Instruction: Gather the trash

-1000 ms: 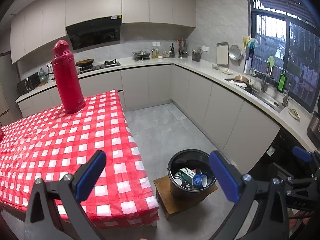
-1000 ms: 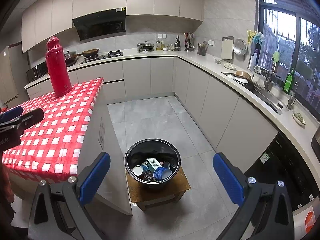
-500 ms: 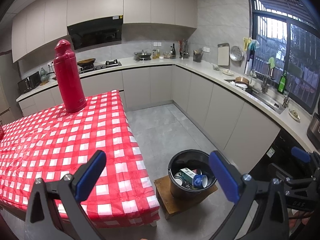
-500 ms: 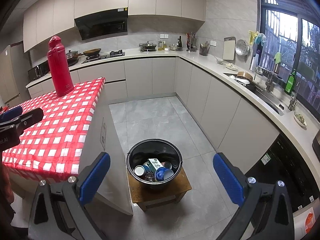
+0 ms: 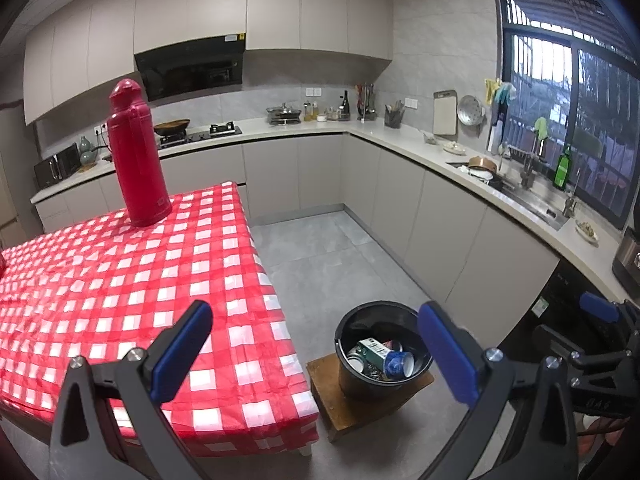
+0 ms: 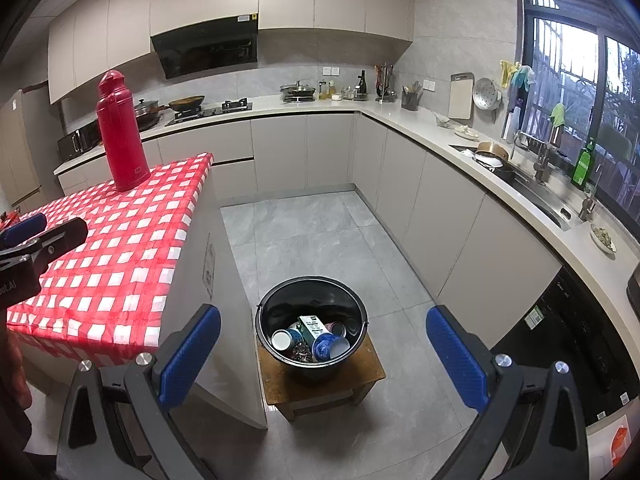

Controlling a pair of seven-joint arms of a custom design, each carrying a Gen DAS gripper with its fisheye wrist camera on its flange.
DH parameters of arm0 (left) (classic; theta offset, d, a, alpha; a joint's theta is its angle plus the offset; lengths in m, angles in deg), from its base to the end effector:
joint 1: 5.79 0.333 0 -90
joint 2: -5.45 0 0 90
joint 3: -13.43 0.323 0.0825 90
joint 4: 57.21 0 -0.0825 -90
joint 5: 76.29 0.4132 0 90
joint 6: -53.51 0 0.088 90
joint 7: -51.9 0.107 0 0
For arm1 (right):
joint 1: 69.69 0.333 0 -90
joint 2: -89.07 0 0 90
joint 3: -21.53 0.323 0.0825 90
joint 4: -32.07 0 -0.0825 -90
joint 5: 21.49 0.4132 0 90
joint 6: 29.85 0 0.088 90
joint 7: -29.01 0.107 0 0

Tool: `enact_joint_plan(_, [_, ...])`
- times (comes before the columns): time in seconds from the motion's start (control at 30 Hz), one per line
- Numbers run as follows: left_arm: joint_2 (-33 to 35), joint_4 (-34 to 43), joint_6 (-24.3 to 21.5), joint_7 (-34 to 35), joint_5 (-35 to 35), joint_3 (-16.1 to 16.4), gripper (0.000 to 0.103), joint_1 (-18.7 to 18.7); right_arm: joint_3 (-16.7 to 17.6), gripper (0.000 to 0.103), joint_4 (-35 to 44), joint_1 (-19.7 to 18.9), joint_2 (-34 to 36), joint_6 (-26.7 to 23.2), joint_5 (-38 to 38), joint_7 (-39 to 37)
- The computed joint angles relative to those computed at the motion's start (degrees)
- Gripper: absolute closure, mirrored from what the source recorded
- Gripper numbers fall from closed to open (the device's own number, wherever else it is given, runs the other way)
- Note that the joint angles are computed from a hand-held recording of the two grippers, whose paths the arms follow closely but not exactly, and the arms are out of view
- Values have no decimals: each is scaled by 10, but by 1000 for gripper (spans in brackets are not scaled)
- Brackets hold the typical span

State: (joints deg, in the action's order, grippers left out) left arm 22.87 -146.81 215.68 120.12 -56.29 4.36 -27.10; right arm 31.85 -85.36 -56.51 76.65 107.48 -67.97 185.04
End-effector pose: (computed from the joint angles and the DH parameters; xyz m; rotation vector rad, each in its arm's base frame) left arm 0.6305 -0.3699 0.5857 -1.3326 1.9996 -1.0926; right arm 0.5170 0.2271 0.5959 -1.4804 1.9594 -0.9696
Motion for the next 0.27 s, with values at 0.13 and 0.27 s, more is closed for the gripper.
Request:
enact_joint_plan(0.13, [-3,-11,30,8,-7,-1,0,5,2,0,1,-1,-2,-2,-7,1])
enact_joint_plan(0.27, [1,-3,14,19,-22,-7,0,8,1,0,2,-1,-1,-1,-6,0])
